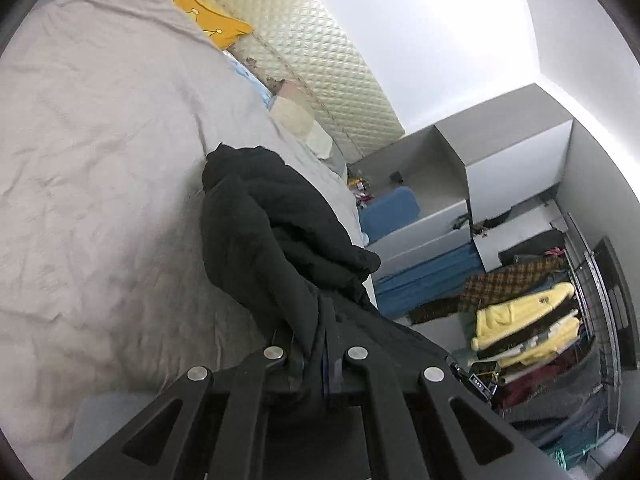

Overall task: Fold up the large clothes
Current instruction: 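Lift the hem with both grippers and fold it toward the hood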

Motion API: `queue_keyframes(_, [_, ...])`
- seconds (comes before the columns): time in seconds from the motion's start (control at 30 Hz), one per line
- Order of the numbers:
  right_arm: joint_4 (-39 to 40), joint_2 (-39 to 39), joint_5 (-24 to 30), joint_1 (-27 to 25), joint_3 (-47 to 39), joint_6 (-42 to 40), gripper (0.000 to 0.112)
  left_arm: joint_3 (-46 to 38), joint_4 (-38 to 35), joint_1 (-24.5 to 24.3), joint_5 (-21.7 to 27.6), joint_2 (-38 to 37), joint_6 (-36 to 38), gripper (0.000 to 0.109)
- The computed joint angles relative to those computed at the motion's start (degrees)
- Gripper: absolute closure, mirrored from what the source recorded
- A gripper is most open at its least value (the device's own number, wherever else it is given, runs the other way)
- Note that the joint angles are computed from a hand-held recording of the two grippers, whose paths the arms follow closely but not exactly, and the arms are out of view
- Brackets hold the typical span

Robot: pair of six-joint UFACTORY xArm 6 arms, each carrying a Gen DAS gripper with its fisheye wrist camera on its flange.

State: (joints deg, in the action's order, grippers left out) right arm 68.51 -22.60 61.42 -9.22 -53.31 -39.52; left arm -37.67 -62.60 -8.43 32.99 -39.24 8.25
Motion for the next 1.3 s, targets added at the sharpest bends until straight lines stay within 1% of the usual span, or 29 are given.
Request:
queue_keyframes(0.03, [-0.17,-1.46,0.03,0.28,1.02,0.29,0.108,1.43,1.32,0.46,1.47,-2.48,-1.47,0.106])
queue_keyframes(0.1, [-0.94,-6.31,2.60,-1.48,3.86,0.79,0.108,3.71,2.46,1.17,3.72,-6.26,-2.95,0.106])
queue_keyframes(0.13, [-1.09,-7.55,3.30,-2.05,4.34,0.97,0.108,4.91,3.14,1.80,5.45,-8.74,-3.64,0.106])
queue_keyframes(0.23, [-1.80,-8.73,2.97,-1.99,4.22,2.02,0.108,7.16,4.91,3.12,8.60,-13.58,-5.25,0.105])
queue_keyframes(0.27, [-2.43,-8.44,2.52,-1.64,3.83,2.82,0.108,6.91,7.24,3.53,9.85,-13.98,-6.49,0.105])
queue_keyframes(0.3, [-2.45,-7.49,2.20,-1.27,3.10,3.15,0.108,6.36,9.18,3.00,9.99,-13.59,-7.77,0.105])
queue_keyframes(0.37, [-2.68,-5.00,1.24,-0.40,1.31,3.98,0.108,5.23,9.04,4.10,11.55,-11.97,-6.93,0.105])
queue_keyframes(0.4, [-2.63,-3.60,0.94,-0.19,0.15,4.34,0.108,3.93,8.69,4.94,12.44,-10.07,-6.06,0.105])
queue_keyframes(0.53, [-2.36,4.34,-1.96,1.58,-6.62,6.66,0.108,-0.74,8.43,6.11,13.05,-4.38,-4.49,0.104])
queue_keyframes(0.6, [-2.45,8.49,-2.91,2.02,-10.47,7.82,0.108,-4.13,9.03,5.87,12.48,-0.50,-4.04,0.104])
queue_keyframes(0.7, [-4.05,15.22,-4.53,2.96,-16.99,10.91,0.108,-10.69,12.13,4.85,11.22,6.45,-4.68,0.104])
queue_keyframes(0.8, [-5.74,23.52,-6.06,3.91,-24.96,15.14,0.108,-17.97,16.00,3.88,10.13,13.90,-6.38,0.104])
queue_keyframes(0.83, [-6.17,26.10,-6.37,4.19,-27.47,16.42,0.108,-20.88,18.29,3.27,8.81,17.06,-7.66,0.104])
queue_keyframes(0.87, [-7.30,30.31,-6.93,4.75,-31.73,18.07,0.108,-22.51,20.13,2.83,7.90,18.86,-8.53,0.104])
queue_keyframes(0.93, [-7.34,36.55,-7.51,5.37,-37.77,20.01,0.107,-26.74,26.03,1.37,5.26,23.66,-11.05,0.104])
queue_keyframes(0.97, [-7.76,38.29,-7.76,5.55,-39.47,20.97,0.107,-28.46,27.58,1.04,4.55,25.61,-11.80,0.104])
queue_keyframes(1.07, [-11.07,47.54,-8.74,6.31,-48.29,28.49,0.107,-34.21,30.40,0.53,2.77,32.77,-14.19,0.104])
queue_keyframes(1.17, [-16.16,54.92,-8.44,7.21,-56.48,35.25,0.107,-40.14,35.86,0.37,2.89,39.59,-18.83,0.104])
queue_keyframes(1.23, [-18.91,58.80,-7.92,7.59,-61.05,38.45,0.107,-45.34,39.24,0.62,3.96,45.33,-21.72,0.104])
queue_keyframes(1.3, [-22.27,64.66,-6.49,8.00,-68.53,42.61,0.107,-49.87,41.33,0.88,4.83,50.28,-23.99,0.104])
